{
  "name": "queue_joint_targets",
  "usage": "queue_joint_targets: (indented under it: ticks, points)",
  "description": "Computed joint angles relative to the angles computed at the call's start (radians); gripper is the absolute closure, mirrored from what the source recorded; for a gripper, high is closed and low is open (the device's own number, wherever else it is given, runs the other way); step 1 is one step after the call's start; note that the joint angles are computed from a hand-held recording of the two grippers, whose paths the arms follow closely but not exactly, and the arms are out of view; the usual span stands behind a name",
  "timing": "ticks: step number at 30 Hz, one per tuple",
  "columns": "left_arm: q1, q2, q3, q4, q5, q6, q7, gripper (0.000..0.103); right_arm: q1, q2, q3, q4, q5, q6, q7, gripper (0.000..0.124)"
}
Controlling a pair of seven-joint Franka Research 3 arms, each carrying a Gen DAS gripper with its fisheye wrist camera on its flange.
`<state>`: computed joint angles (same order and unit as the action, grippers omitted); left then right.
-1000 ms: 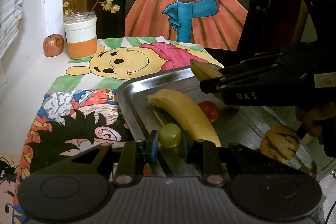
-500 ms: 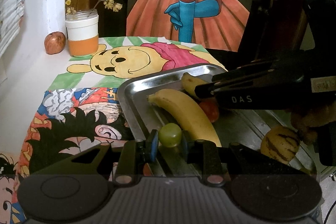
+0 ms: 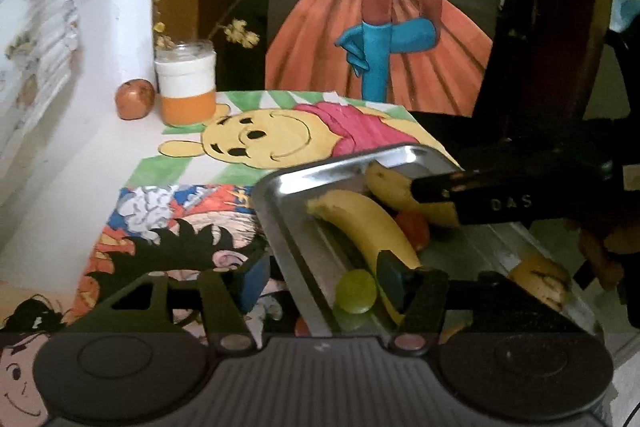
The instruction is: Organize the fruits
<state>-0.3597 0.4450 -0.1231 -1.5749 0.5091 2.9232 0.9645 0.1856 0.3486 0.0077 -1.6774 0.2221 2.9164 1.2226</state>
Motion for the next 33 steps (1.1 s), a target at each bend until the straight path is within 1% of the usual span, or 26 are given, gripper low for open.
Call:
queue_joint_targets:
  ticks: [2, 3, 4, 5, 7, 9, 14, 20, 23, 27, 33]
  points:
    - [-0.019, -0.014, 0.028, -0.009, 0.024, 0.006, -0.040, 0.024, -0.001, -0.018, 0.005, -0.021, 0.005, 0.016, -0.008, 0.045]
    - [-0.034, -0.023, 0.048, -0.016, 0.046, 0.012, -0.072, 0.015, 0.001, -0.027, 0.004, -0.032, 0.003, 0.024, -0.009, 0.036]
    - [-0.047, -0.033, 0.066, -0.022, 0.070, 0.013, -0.104, 0.008, 0.010, -0.038, -0.004, -0.045, -0.008, 0.034, -0.004, 0.030]
    - [-0.062, -0.045, 0.085, -0.029, 0.099, 0.005, -0.141, 0.007, 0.020, -0.049, -0.015, -0.058, -0.024, 0.044, 0.004, 0.028]
    - [-0.075, -0.065, 0.104, -0.041, 0.157, -0.002, -0.198, 0.002, 0.043, -0.067, -0.041, -0.079, -0.066, 0.061, 0.031, 0.026]
    - [-0.086, -0.088, 0.120, -0.055, 0.226, -0.012, -0.264, 0.001, 0.055, -0.086, -0.056, -0.098, -0.097, 0.073, 0.054, 0.026]
    - [-0.065, -0.143, 0.100, -0.097, 0.327, -0.034, -0.370, 0.000, 0.045, -0.135, -0.038, -0.143, -0.104, 0.095, 0.064, 0.022]
    - [-0.030, -0.207, 0.062, -0.152, 0.437, -0.043, -0.484, 0.000, 0.032, -0.206, -0.005, -0.213, -0.079, 0.120, 0.031, 0.022]
    - [-0.013, -0.243, 0.042, -0.184, 0.485, -0.051, -0.540, 0.000, 0.034, -0.244, 0.001, -0.254, -0.074, 0.139, 0.029, 0.022]
    - [0.013, -0.291, 0.015, -0.230, 0.546, -0.063, -0.614, 0.000, 0.040, -0.290, -0.003, -0.307, -0.101, 0.159, 0.065, 0.022]
    - [0.054, -0.358, -0.026, -0.295, 0.607, -0.073, -0.699, 0.000, 0.029, -0.356, 0.012, -0.387, -0.133, 0.193, 0.128, 0.022]
